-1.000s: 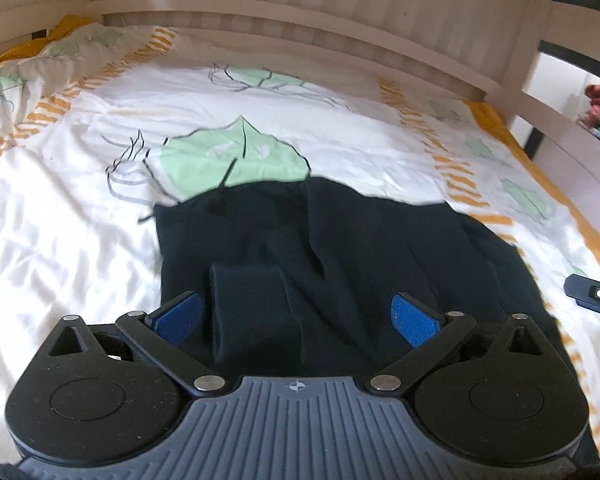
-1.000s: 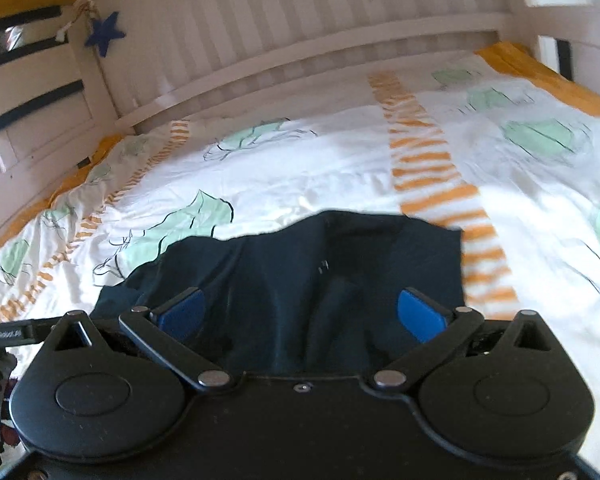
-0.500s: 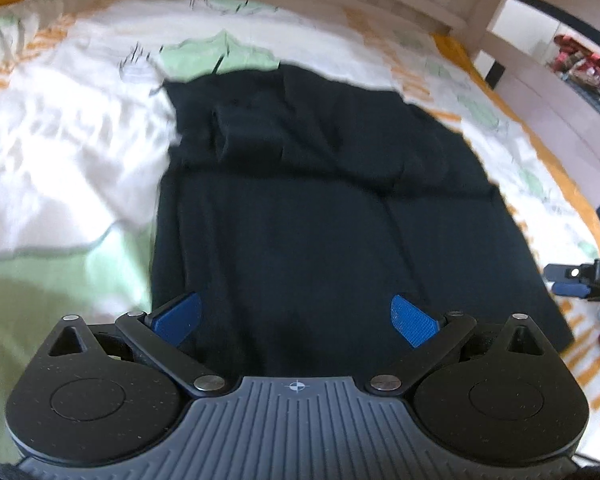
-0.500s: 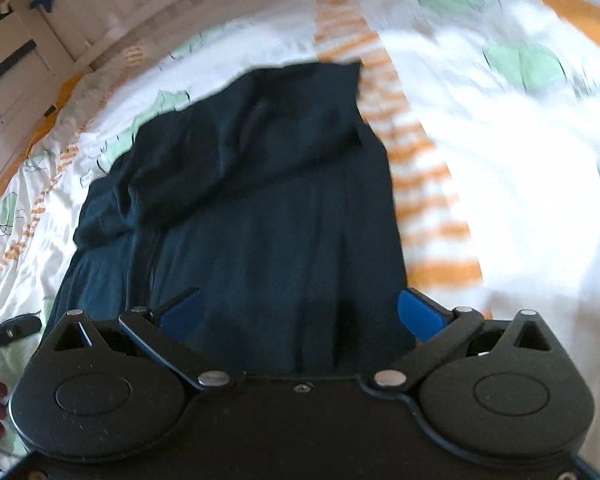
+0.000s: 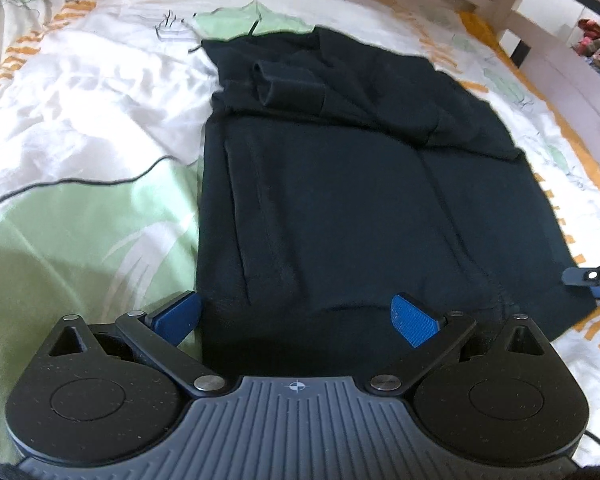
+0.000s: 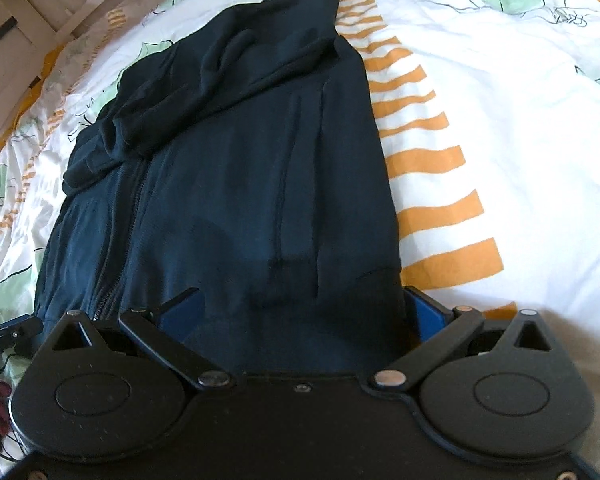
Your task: Fold large clothes
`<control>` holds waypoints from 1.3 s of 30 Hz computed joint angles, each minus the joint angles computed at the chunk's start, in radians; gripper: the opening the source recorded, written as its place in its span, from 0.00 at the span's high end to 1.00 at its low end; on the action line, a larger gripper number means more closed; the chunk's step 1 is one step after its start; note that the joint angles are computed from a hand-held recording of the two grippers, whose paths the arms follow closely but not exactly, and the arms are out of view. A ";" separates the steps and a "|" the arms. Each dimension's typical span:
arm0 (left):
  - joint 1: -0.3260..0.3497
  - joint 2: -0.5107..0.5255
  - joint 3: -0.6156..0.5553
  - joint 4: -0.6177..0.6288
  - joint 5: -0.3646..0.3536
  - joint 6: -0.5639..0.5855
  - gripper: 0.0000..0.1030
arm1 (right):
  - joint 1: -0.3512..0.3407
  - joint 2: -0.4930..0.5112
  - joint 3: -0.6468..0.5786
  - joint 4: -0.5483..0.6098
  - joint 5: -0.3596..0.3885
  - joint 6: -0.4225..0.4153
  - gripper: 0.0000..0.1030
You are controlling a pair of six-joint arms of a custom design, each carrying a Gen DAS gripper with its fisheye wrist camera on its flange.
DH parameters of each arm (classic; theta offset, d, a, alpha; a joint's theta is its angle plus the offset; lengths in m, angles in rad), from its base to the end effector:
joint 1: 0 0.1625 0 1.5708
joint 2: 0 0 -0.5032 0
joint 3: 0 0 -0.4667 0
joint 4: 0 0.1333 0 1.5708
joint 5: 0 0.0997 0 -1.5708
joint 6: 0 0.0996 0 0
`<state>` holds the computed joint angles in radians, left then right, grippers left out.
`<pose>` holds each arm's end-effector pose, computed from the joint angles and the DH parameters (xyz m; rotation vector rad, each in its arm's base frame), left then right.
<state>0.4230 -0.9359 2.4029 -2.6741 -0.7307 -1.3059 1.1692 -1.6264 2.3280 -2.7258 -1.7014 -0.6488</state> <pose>-0.2945 -0.3601 0.0059 0.0069 2.4029 -0.8585 -0.0696 -0.4717 0.3186 0.2997 -2.7506 0.4614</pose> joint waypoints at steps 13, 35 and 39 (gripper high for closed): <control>0.084 -0.018 -0.042 0.069 -0.146 0.068 0.00 | -0.006 0.014 -0.007 0.014 0.012 0.013 0.00; 0.078 -0.010 0.059 -0.282 -0.134 -0.003 0.77 | -0.018 -0.040 -0.037 0.162 0.023 0.112 0.76; 0.039 0.008 0.079 -0.361 -0.066 -0.011 0.84 | -0.035 -0.060 -0.037 0.178 0.085 0.112 0.81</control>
<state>0.4624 -0.9283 2.4822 -3.0353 -0.7963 -1.3169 1.1346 -1.6869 2.2907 -2.5474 -1.6168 -0.5363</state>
